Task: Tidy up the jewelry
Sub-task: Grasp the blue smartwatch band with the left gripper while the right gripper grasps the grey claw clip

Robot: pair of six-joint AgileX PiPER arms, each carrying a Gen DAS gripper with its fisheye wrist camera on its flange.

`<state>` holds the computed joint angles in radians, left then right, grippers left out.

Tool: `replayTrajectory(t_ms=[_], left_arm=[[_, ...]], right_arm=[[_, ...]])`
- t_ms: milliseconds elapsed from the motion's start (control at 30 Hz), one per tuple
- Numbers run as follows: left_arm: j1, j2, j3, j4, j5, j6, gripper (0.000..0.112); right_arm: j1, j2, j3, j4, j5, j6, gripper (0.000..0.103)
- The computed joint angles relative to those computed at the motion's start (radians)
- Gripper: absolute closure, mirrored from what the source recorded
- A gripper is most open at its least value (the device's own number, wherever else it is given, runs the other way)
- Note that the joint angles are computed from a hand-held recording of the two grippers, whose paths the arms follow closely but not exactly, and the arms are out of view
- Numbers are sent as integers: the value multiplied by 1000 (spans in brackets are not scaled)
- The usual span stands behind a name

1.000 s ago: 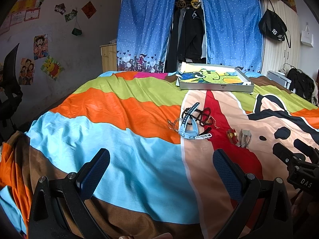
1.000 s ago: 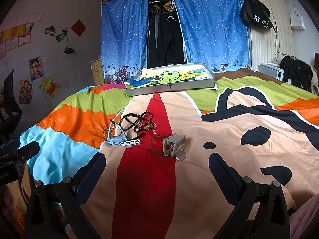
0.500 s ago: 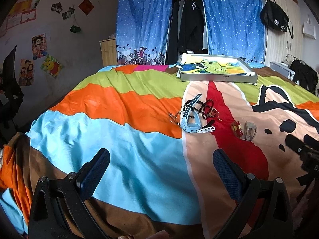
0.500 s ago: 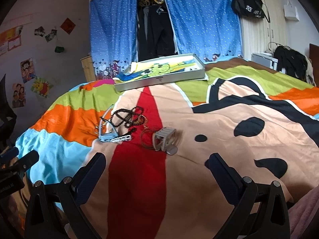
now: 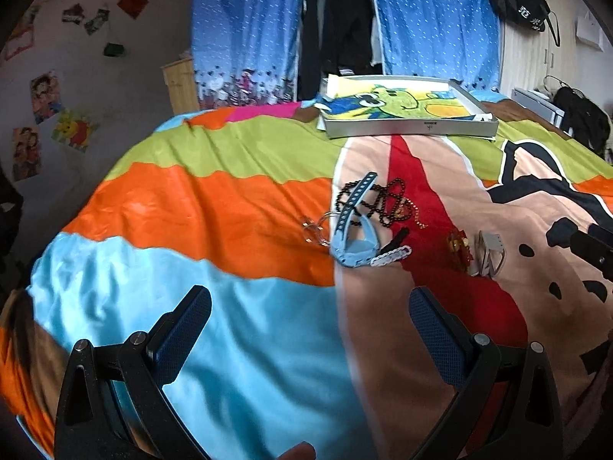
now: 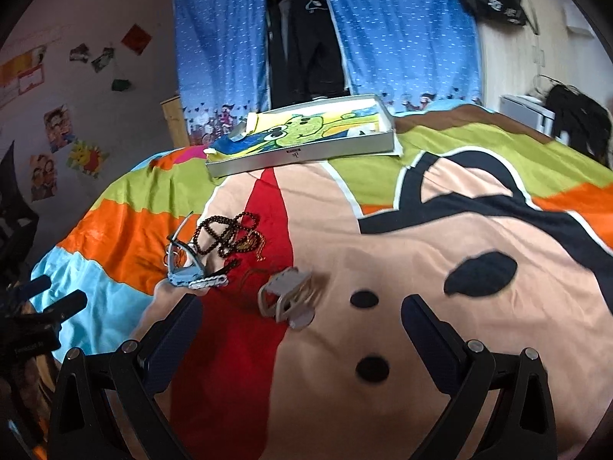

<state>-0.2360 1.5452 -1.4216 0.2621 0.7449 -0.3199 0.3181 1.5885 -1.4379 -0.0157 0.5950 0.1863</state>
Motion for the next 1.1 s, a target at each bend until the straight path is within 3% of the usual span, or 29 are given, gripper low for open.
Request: replayTrajectory(t_ms=[100,200,400,633,833,900,967,1033,1100], left_arm=[[31,59,-57,-94,-4,104,11],[65,120,-116,-203,-4,204,11],[93,228,-224,-292,5,311,11],[122,354,-359,-366,28,375,25],[132,449,-484,-406,77,420,44],[137,480,-523,-421,98,425,53],[142,510,-560,-432,117,427,58],[145,540,-600,-441,140,422,61],[148,567,-639,-462,166,420,71]], right_arm=[[-62,68,-79,205,47,-232,0],[-104,128,-115,378,43,-419,0],[-134,216,-131,591,44,-636,0],[-145,320,-207,663,78,-700,2],[-169,428,-322,710,150,-726,6],[-175,455,-347,723,175,-733,12],[-183,477,-371,745,203,-739,26],[-186,480,-373,754,209,-740,30],[-191,484,-376,761,217,-742,30]])
